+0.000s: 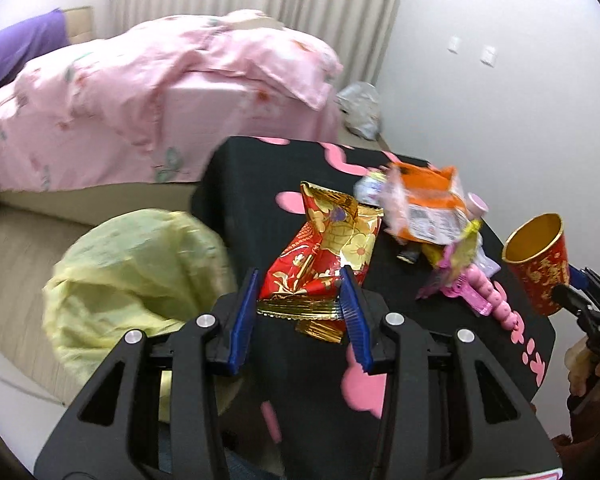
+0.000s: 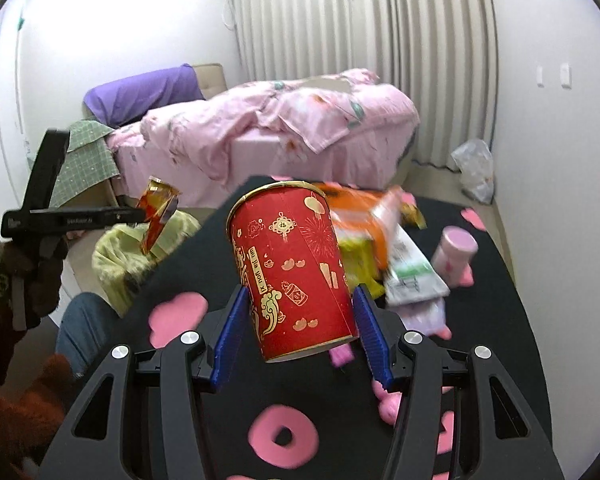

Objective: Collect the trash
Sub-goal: 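Carry the wrapper and cup to the yellow-bagged bin and release both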

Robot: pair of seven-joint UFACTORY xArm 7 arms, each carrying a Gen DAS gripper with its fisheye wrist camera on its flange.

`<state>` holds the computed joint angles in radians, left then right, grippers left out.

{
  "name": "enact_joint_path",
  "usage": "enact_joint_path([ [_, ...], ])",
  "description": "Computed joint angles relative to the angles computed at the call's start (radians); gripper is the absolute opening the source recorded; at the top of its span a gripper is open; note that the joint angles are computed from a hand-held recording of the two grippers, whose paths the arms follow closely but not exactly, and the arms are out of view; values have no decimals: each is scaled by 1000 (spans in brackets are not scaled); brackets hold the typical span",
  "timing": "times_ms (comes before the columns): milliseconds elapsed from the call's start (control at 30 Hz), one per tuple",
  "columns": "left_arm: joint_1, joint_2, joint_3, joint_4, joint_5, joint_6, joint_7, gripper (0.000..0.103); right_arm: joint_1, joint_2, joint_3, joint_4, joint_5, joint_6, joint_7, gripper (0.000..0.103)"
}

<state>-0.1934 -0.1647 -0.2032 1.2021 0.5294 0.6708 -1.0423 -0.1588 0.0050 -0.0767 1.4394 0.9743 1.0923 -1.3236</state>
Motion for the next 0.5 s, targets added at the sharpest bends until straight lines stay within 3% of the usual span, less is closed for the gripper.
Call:
enact_joint_path([
  [200,78,-154,19,-159,-1,44,-74,39,60,-20,37,23,10,32,-5,51],
  [433,144,-220,73,-342,-146,12,-42,39,173,44,118,113,-42,52,14,51],
  [500,164,-220,63,-365,-166,38,-46,39,205,79,146,148,-69,59,27,51],
])
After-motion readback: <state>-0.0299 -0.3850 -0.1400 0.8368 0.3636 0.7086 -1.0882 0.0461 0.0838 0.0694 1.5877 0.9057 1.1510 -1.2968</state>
